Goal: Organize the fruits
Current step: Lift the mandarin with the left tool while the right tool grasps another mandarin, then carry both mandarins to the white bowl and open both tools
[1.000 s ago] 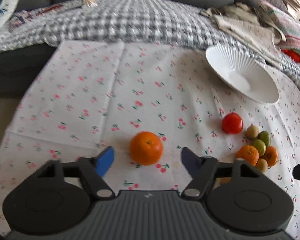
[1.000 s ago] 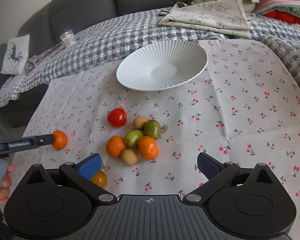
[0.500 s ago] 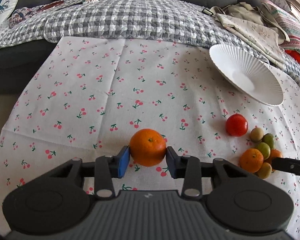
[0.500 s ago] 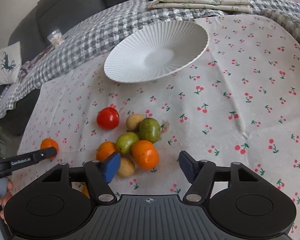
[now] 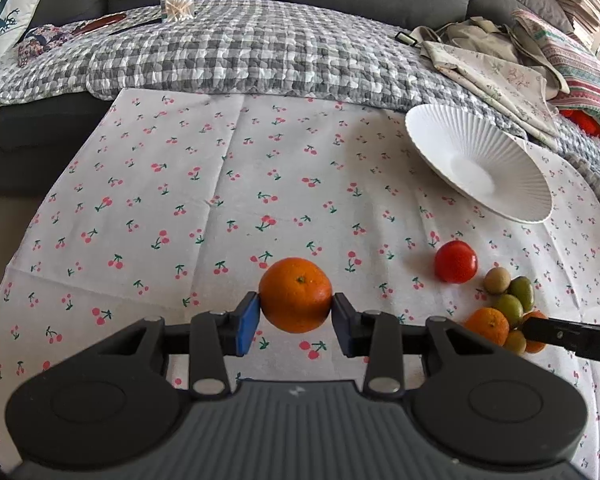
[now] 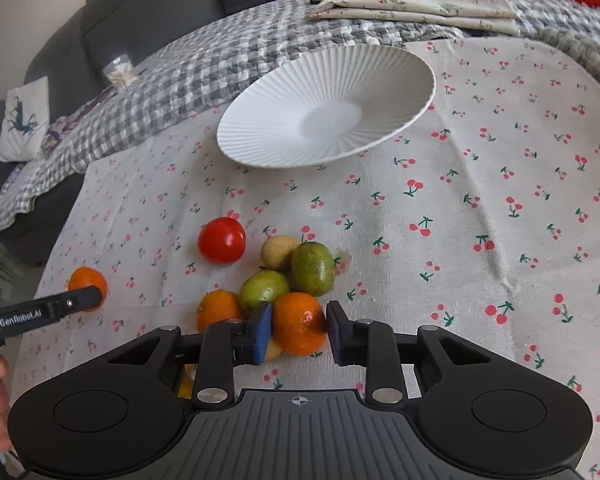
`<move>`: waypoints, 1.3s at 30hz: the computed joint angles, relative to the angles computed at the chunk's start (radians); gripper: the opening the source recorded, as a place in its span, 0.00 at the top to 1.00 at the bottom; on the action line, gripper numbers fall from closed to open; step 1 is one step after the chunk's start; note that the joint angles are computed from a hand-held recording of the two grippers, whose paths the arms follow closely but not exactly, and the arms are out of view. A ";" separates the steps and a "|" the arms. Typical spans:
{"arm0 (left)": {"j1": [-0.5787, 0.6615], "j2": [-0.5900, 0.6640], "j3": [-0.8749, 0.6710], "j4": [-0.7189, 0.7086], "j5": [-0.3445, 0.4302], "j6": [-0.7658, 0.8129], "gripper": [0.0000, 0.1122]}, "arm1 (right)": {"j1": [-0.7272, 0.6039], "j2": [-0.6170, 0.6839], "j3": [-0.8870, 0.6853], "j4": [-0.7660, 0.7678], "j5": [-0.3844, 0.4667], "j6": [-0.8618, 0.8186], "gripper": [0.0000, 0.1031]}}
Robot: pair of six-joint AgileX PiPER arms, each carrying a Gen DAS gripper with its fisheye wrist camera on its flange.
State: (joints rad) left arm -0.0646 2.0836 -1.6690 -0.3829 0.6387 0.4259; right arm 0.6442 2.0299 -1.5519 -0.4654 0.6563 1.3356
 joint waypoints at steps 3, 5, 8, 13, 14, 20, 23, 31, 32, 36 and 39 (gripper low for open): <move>-0.005 -0.010 0.013 -0.006 -0.011 0.007 0.66 | 0.004 -0.008 0.004 -0.009 0.011 0.023 0.73; -0.009 -0.016 0.018 -0.009 -0.017 0.014 0.66 | 0.006 -0.024 0.014 -0.023 0.014 0.042 0.73; -0.015 -0.023 0.023 -0.015 -0.022 0.021 0.66 | 0.014 -0.055 0.040 -0.061 0.011 0.085 0.73; -0.028 -0.031 0.018 -0.014 -0.024 0.022 0.66 | 0.015 -0.088 0.059 -0.105 0.040 0.136 0.73; -0.031 -0.032 0.014 -0.014 -0.023 0.023 0.66 | 0.012 -0.096 0.066 -0.112 0.038 0.146 0.73; -0.053 -0.023 -0.035 -0.004 0.001 0.000 0.66 | 0.004 -0.123 0.074 -0.147 0.059 0.169 0.73; -0.068 -0.017 -0.059 0.002 0.008 -0.009 0.67 | -0.006 -0.128 0.070 -0.155 0.067 0.163 0.73; -0.117 0.045 -0.187 0.030 0.044 -0.058 0.67 | -0.045 -0.148 0.074 -0.166 0.056 0.151 0.73; -0.124 0.054 -0.206 0.036 0.048 -0.067 0.67 | -0.051 -0.147 0.070 -0.165 0.058 0.145 0.73; -0.150 0.096 -0.286 0.066 0.063 -0.108 0.67 | -0.086 -0.150 0.066 -0.162 0.050 0.129 0.73; -0.167 0.144 -0.376 0.082 0.092 -0.145 0.67 | -0.115 -0.144 0.055 -0.158 0.049 0.106 0.73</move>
State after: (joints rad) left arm -0.2321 2.2279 -2.0446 -0.3013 0.7308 0.2814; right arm 0.5287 1.8861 -1.4969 -0.6237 0.7056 1.4417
